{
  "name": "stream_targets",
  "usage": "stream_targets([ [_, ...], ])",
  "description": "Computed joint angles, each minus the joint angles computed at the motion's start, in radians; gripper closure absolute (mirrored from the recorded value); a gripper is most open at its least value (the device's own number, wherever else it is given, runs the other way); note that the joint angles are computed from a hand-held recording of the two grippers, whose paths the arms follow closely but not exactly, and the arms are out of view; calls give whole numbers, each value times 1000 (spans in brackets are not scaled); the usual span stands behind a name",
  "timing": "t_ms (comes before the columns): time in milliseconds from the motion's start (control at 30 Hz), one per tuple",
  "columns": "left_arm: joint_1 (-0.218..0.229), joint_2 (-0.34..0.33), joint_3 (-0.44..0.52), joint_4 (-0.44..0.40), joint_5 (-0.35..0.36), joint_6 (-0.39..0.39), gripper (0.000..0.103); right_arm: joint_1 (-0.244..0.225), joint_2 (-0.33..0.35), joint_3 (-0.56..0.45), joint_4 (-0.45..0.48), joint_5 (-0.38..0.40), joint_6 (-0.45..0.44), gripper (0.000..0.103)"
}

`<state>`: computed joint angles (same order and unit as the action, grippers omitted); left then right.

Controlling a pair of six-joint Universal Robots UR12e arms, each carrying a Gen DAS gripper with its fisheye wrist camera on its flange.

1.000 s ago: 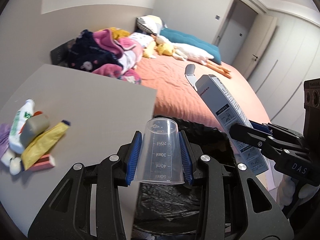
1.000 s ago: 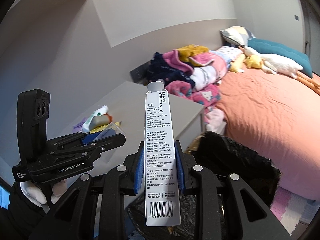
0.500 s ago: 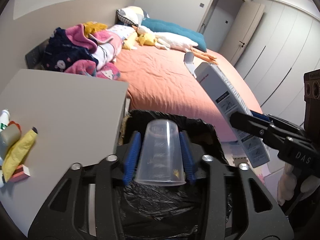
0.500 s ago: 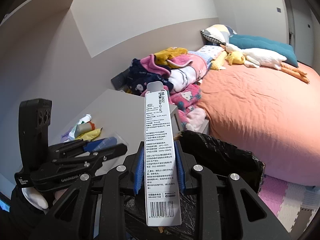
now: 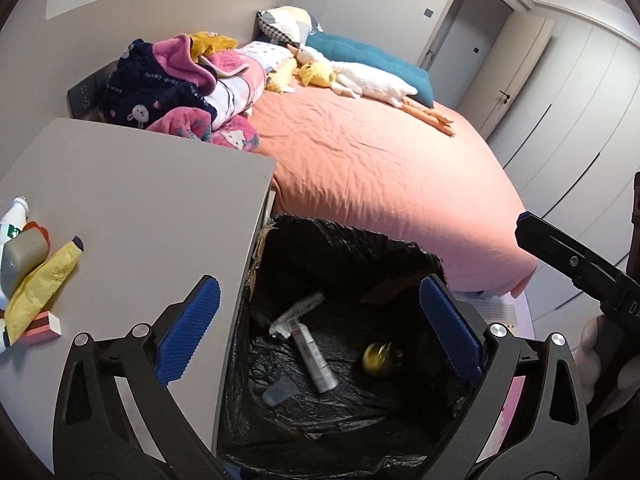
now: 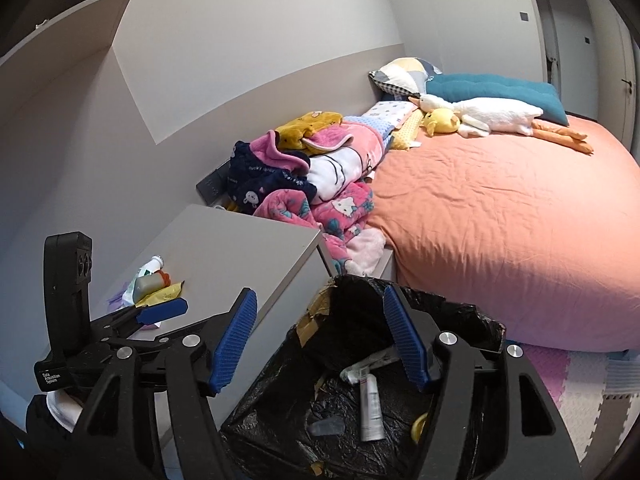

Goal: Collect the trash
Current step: 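Open both tools to drop the cup and box into the bag, then move both tools back over the table toward the bottle and tube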

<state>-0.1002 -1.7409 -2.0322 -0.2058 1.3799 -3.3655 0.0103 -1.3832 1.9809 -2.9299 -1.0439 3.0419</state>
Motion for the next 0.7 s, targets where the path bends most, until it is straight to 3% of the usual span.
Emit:
stream_targets([
  [333,5,18,-21,27,23,-2,6,15,5,-7,3,16,-22,34],
  [700,42,70,-83,50,81,-36,6,57,22,-26,29,71,-51,28],
])
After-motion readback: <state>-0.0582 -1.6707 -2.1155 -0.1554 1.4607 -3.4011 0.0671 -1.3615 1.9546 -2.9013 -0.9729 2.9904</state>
